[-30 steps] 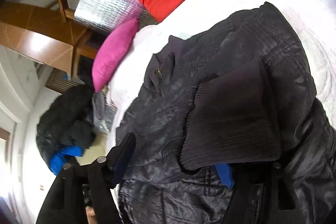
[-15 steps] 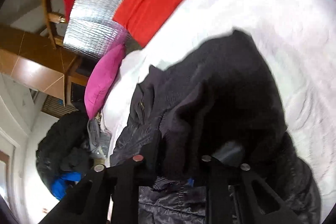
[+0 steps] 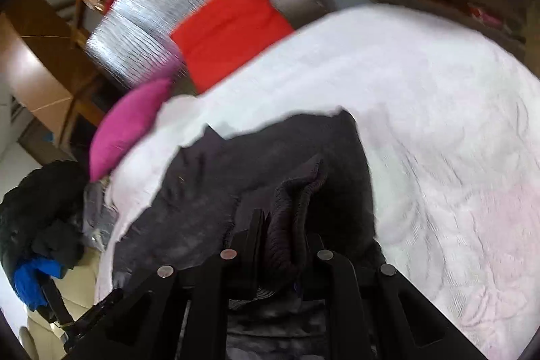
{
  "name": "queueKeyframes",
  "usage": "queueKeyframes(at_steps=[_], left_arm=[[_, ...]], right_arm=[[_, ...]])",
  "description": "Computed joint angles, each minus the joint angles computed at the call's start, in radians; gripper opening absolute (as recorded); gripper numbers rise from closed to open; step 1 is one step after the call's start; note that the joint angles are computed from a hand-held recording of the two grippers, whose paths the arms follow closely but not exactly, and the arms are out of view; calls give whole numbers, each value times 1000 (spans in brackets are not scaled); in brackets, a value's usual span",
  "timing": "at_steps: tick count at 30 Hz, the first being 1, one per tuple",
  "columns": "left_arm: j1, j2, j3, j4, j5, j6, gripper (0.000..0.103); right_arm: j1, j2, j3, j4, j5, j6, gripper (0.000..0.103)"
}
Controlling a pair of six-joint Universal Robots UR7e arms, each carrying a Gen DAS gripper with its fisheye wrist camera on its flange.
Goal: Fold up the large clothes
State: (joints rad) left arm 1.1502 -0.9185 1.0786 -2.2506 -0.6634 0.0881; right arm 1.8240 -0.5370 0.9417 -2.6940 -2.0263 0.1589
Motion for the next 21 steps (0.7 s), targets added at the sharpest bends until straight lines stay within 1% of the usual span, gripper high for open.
queueKeyframes(at_steps=[3,5,6,8,11,13,16,17,19,20,21], left_arm=[[-5,2,20,-31,28,29,16],[-6,3,27,-42,40,40,16],[-6,2,30,-45,42,44,16],[-6,3,33,-51,46,47,16],[-7,3,38,-62,50,57,16],[-8,6,42,-74,56,67,16],[-9,8,49,-93,64,93,16],[-8,8,50,-98,64,101,16],[-7,7,50,-102,61,110,16],[-7,7,51,-105,61,114,16],[-8,7,53,-109,61,120,16]], right_arm=[[-7,-8,6,41,2,9,16],[-18,-31,33,46,49,16,16],[-29,-47,46,63,98,31,16],[-44,-65,56,91,164,70,17],[-63,-69,45,131,221,121,17],[-67,-53,22,143,227,133,18],[-74,-22,-24,196,247,150,21],[-74,-18,-24,189,245,147,20],[-62,-13,-18,157,191,104,20],[-50,-4,-28,152,140,78,18],[-41,2,-34,147,109,62,18]])
